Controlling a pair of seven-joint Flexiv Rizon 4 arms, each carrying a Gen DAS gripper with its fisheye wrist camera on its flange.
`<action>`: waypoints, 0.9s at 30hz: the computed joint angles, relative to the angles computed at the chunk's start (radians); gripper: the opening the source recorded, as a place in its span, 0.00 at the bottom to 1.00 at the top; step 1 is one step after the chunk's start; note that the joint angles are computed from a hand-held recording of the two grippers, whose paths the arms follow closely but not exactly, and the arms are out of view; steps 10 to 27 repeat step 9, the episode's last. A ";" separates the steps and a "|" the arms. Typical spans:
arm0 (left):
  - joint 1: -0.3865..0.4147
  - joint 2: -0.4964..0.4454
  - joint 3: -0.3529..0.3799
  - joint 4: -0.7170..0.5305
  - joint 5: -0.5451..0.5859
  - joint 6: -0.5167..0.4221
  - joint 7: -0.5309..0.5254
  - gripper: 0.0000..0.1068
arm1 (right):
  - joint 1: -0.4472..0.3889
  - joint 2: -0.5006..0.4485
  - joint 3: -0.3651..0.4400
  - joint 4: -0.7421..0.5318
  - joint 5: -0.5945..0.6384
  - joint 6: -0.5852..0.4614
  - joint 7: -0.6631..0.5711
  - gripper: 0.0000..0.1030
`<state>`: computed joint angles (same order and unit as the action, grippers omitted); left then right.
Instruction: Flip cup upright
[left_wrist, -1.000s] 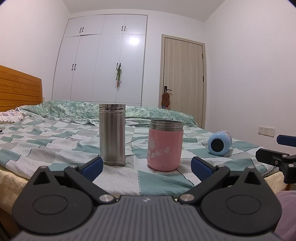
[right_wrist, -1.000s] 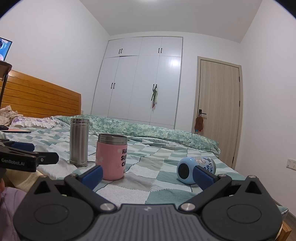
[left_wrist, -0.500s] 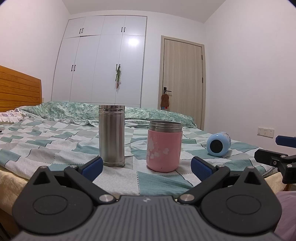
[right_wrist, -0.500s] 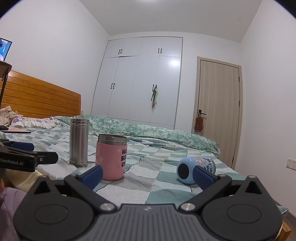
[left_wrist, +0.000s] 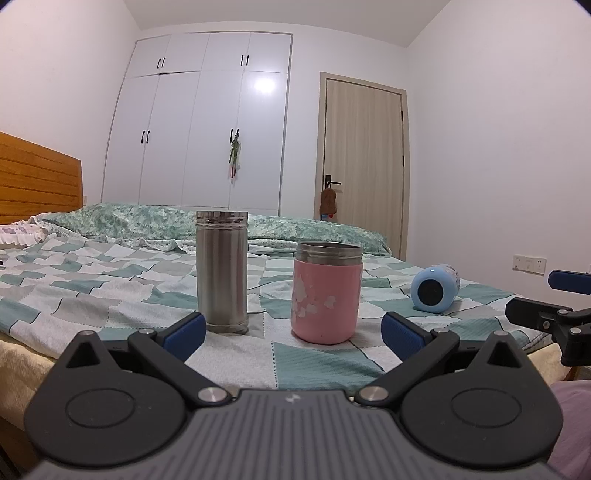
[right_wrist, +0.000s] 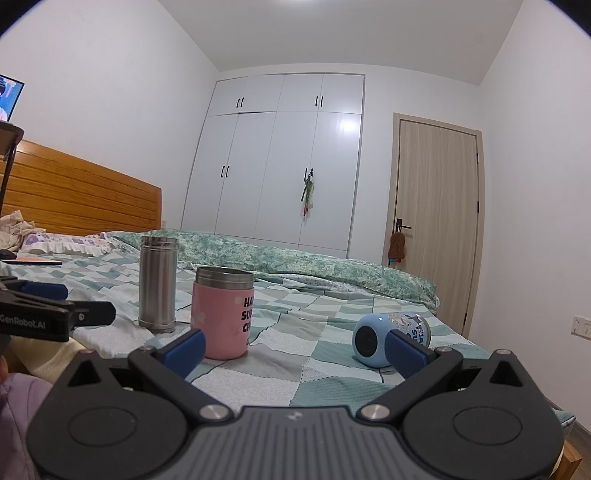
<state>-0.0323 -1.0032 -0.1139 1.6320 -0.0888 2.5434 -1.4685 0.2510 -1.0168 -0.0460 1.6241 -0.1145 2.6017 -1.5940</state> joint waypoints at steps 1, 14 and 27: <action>-0.002 -0.001 0.001 0.000 -0.002 0.002 0.002 0.96 | 0.000 0.000 0.000 0.000 0.001 0.000 0.000 1.00; 0.002 -0.004 -0.001 -0.002 0.002 0.007 -0.003 0.96 | 0.000 0.000 0.001 0.000 0.001 0.000 -0.001 1.00; 0.002 -0.004 -0.001 -0.002 0.002 0.007 -0.003 0.96 | 0.000 0.000 0.001 0.000 0.001 0.000 -0.001 1.00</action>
